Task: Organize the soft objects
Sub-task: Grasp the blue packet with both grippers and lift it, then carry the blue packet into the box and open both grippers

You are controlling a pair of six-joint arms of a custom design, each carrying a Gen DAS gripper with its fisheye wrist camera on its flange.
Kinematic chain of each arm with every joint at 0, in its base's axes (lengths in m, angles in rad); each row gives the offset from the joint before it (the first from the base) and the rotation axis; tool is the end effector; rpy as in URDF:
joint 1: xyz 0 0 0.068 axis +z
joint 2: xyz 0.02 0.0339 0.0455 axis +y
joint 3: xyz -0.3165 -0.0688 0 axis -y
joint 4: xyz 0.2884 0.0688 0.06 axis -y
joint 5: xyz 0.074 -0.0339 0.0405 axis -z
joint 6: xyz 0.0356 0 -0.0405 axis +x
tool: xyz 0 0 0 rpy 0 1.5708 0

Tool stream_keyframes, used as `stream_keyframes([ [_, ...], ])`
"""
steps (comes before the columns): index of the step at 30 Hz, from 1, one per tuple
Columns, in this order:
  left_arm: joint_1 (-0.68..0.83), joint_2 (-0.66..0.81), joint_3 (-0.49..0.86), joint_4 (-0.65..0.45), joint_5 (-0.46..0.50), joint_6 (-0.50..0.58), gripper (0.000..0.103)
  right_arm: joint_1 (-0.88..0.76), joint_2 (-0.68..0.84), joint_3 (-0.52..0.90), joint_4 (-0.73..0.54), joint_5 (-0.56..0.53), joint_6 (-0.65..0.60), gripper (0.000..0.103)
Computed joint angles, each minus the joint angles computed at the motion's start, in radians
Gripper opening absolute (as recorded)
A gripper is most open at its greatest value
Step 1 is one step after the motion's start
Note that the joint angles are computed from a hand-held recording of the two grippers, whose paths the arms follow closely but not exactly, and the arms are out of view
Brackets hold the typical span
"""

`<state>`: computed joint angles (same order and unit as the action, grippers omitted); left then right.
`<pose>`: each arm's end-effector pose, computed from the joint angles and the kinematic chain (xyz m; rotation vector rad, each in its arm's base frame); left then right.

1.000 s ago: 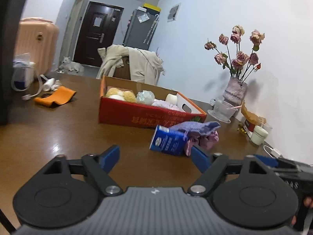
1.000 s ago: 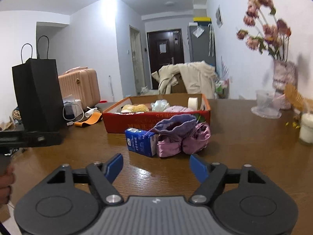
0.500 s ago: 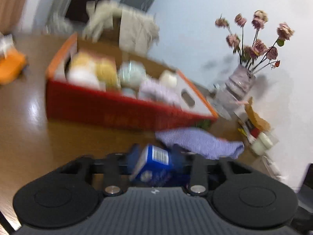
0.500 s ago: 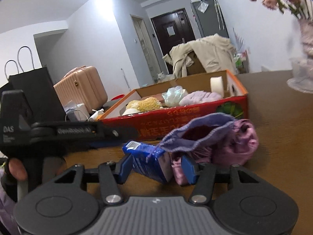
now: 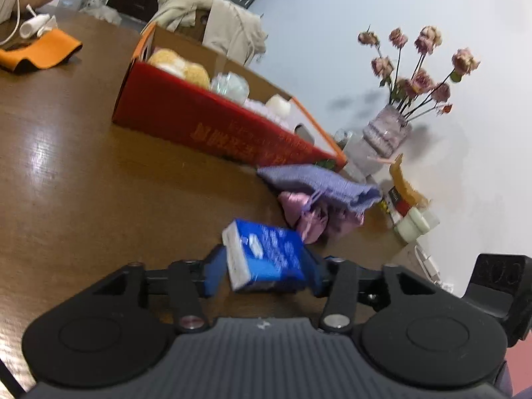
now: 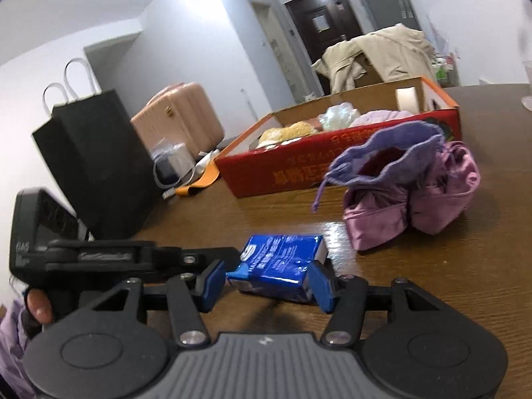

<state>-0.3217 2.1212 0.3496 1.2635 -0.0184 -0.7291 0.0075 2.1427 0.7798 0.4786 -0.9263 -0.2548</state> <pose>0.2683 -0.0887 0.0354 -0.4440 2.0924 -0.6135 0.3698 0.0312 0.0361 -0.6713 2.1119 0.9849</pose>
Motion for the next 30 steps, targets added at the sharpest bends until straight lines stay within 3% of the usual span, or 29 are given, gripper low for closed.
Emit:
stream_keyframes([
  [3,0.01,-0.005,0.036,-0.069,-0.003,0.0,0.051,0.022,0.011,0.011,0.03,0.063,0.043,0.053],
  [6,0.029,0.018,0.07,-0.113,0.042,-0.023,0.035,0.055,0.021,0.018,0.056,0.136,0.078,0.032],
  [7,0.032,0.031,0.072,-0.097,0.054,-0.033,0.035,0.061,0.026,0.024,0.049,0.145,0.088,0.029],
  [14,0.003,0.081,0.047,-0.001,0.003,-0.098,0.028,0.03,0.072,0.048,0.035,0.088,0.153,0.025],
  [19,-0.097,0.039,0.007,-0.006,-0.117,-0.135,0.025,0.029,0.016,-0.043,0.109,0.134,0.11,0.018],
  [23,-0.198,-0.075,-0.058,0.012,-0.24,-0.133,0.025,-0.022,-0.091,-0.131,0.147,0.062,0.08,0.018],
  [27,-0.22,-0.236,-0.03,-0.098,-0.3,-0.066,0.025,-0.063,-0.179,-0.123,0.163,-0.019,0.09,0.018],
  [30,-0.141,-0.312,0.083,-0.212,-0.23,0.013,0.024,-0.07,-0.2,-0.018,0.172,-0.045,0.172,0.017],
])
